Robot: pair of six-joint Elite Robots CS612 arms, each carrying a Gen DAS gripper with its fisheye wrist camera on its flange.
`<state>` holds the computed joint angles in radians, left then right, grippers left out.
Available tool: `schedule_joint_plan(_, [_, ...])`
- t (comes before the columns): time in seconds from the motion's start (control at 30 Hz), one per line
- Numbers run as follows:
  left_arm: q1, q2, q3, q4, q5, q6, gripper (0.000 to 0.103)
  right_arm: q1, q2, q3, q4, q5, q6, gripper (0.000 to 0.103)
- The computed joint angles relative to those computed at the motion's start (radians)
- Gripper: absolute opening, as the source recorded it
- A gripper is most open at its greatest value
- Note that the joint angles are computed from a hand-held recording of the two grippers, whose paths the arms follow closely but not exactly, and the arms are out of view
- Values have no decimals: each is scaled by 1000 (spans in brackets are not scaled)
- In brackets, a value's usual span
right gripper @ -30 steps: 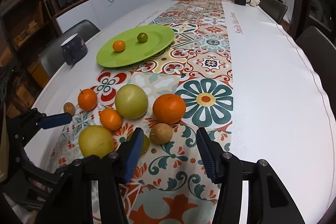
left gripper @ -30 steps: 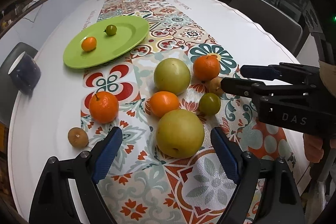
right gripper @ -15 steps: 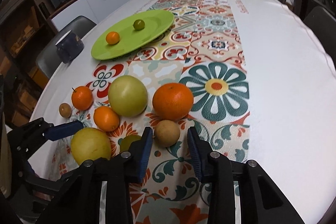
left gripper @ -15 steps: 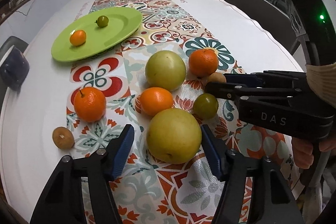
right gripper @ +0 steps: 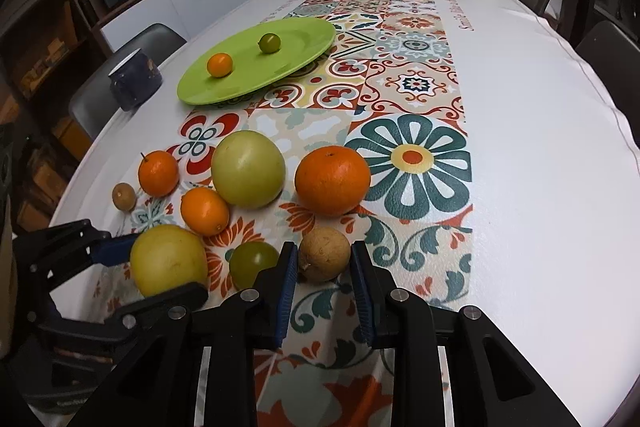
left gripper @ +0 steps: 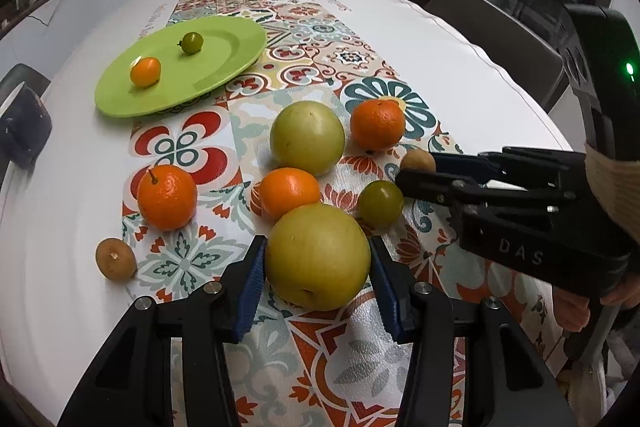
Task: Organize fruits
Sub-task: 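Grasp the large yellow pear with the left gripper while the right grasps a brown fruit, then lower both held fruits onto the green plate and open both grippers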
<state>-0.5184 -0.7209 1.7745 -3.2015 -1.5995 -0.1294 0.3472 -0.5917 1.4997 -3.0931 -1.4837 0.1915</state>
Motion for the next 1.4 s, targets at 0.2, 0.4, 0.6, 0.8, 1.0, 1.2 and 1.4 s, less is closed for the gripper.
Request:
schedule_joint_plan(0.2, [-4,-16,22,-52,7,3,49,6,-15,22,-26,-14,-2,28])
schedule_joint_plan(0.4, [-1,-32,41,-103,16,-3,49,12,-31,36,-58,-15,-4,28])
schedule_joint_plan(0.6, [9,-42,44,-136,51,-16,49,20,-40,27,-92,-21,-13,28])
schedule_joint_plan(0.8, [26,-45,31,-161,91,-11,49,29,-33,-16,-103,-24,-32,28])
schedule_joint_plan(1.0, [44,-43,8,-178,120,3,49,36,-12,-85,-91,-20,-58,28])
schedule_joint_plan(1.2, [69,-29,-41,-157,124,6,49,38,18,-169,-42,-9,-78,28])
schedule_joint_plan(1.4, [93,-5,-105,-114,106,17,49,40,53,-259,24,-7,-101,28])
